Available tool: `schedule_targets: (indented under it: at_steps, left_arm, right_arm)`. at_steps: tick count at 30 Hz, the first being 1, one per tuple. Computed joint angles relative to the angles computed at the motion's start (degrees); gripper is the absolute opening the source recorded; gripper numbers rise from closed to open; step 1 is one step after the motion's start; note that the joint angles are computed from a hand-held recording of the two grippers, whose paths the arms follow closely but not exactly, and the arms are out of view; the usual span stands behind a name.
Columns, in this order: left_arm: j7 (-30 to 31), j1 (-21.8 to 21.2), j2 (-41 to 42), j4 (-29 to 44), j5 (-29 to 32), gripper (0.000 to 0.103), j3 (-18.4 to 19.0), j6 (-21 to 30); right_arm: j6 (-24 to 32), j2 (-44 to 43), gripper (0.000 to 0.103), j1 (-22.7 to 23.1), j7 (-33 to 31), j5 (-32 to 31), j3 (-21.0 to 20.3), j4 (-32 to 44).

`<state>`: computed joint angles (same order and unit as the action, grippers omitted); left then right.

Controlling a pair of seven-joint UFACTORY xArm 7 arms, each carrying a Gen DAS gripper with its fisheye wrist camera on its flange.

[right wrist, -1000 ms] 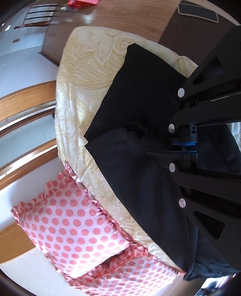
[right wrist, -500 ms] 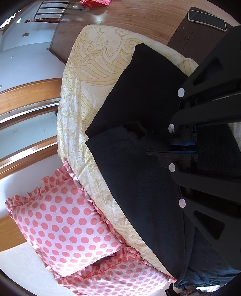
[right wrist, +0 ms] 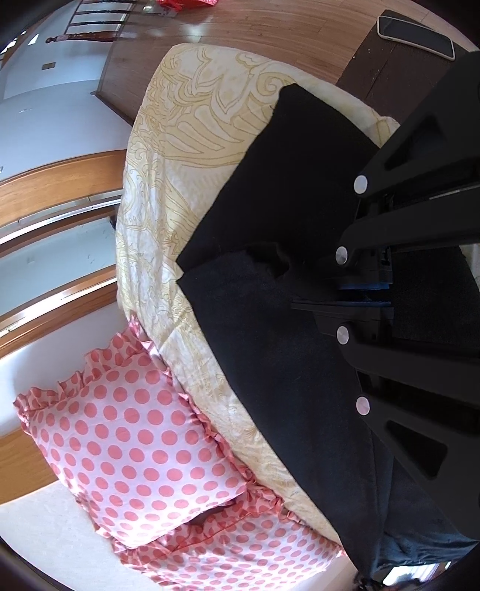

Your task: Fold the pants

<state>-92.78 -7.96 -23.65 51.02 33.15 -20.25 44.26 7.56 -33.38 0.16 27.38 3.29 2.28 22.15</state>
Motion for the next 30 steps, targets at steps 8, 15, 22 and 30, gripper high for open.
schedule_targets:
  at_steps: [8,15,22,30]
  left_arm:
    - [-5.7,-6.0,-24.1,-8.4,-5.9,0.007,-14.3,16.9]
    - [-17.4,-12.5,-28.9,-14.4,-18.3,0.007,-24.7,26.6]
    - [-26.5,-15.2,-28.9,-16.5,-18.1,0.07,-26.2,28.4]
    - [-33.1,-21.9,-41.5,-26.5,-20.0,0.071,-19.4,27.1]
  right_arm:
    - [-0.1,-3.9,0.003,-2.5,0.4,-1.0,0.4,-0.3]
    - [1.5,-7.2,0.003,-4.4,1.0,-1.4,-0.2,-1.9]
    - [1.4,-8.7,0.003,-3.0,-0.4,-0.1,-2.3,-2.2]
    - [0.2,-8.6,0.003,-3.6,-0.6,1.2,-3.2,-2.0]
